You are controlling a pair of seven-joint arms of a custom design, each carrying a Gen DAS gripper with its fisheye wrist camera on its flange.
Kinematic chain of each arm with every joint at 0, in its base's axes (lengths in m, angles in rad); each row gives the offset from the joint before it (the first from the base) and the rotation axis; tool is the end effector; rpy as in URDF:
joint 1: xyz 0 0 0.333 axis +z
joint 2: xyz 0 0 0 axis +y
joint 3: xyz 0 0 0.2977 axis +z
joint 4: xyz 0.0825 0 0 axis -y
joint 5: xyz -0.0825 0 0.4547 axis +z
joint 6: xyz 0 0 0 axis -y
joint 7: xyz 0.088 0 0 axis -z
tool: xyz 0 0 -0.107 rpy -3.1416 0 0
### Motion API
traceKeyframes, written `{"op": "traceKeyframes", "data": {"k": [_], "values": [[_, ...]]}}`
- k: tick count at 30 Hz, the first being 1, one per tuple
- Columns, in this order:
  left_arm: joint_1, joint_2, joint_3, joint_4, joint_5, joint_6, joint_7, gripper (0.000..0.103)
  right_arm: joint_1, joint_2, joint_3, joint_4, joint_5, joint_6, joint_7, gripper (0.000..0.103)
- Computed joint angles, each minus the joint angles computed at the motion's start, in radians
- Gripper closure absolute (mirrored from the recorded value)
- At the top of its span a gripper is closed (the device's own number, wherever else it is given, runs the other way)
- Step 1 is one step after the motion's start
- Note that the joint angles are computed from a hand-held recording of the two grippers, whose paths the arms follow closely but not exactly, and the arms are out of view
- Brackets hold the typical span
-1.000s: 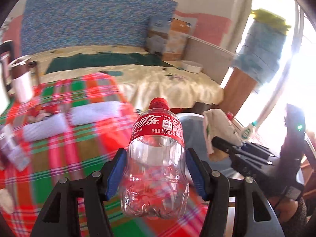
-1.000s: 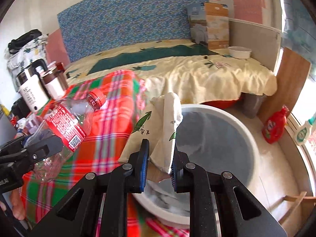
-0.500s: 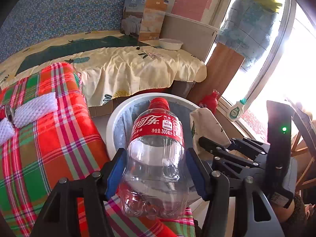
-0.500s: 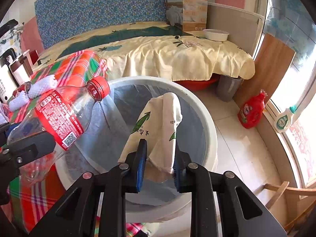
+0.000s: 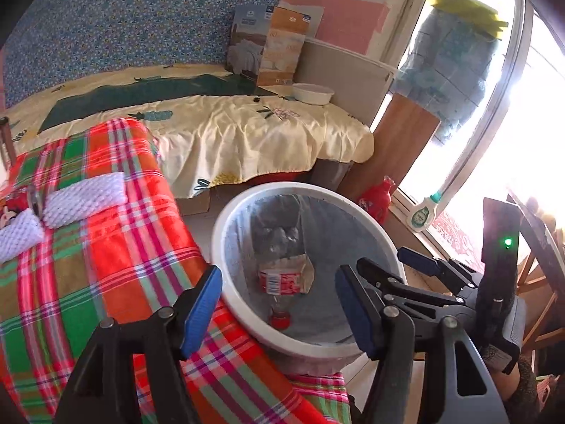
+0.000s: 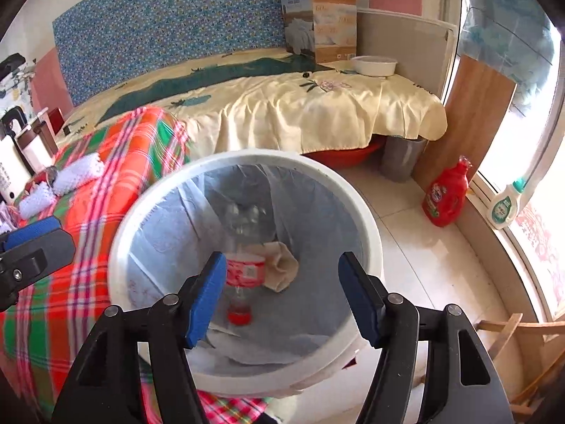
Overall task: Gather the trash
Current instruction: 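Carry bottle and tissue over the bin and open both grippers, then move both grippers back toward the table items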
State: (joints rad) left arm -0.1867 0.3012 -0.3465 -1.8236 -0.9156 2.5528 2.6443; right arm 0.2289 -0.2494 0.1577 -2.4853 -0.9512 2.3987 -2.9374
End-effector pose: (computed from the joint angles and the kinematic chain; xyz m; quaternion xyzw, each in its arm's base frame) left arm 0.6311 -0.3434 0.3692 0.3047 -0.8610 0.4069 0.0179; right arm 0.4860 0.1886 0.3360 -0.3895 0.8483 -0.3190 0.1640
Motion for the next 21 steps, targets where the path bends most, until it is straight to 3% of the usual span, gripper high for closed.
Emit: {"op": "traceKeyframes", "data": {"k": [11, 21], "values": [[0.050, -0.100, 0.047, -0.080, -0.159, 0.091, 0.108, 0.037, 0.035, 0.031, 0.041, 0.102, -0.136, -0.003, 0.092, 0.037], [0.094, -0.096, 0.091, -0.106, -0.150, 0.219, 0.094, 0.037, 0.108, 0.252, -0.002, 0.324, -0.242, 0.097, 0.060, 0.037]]}}
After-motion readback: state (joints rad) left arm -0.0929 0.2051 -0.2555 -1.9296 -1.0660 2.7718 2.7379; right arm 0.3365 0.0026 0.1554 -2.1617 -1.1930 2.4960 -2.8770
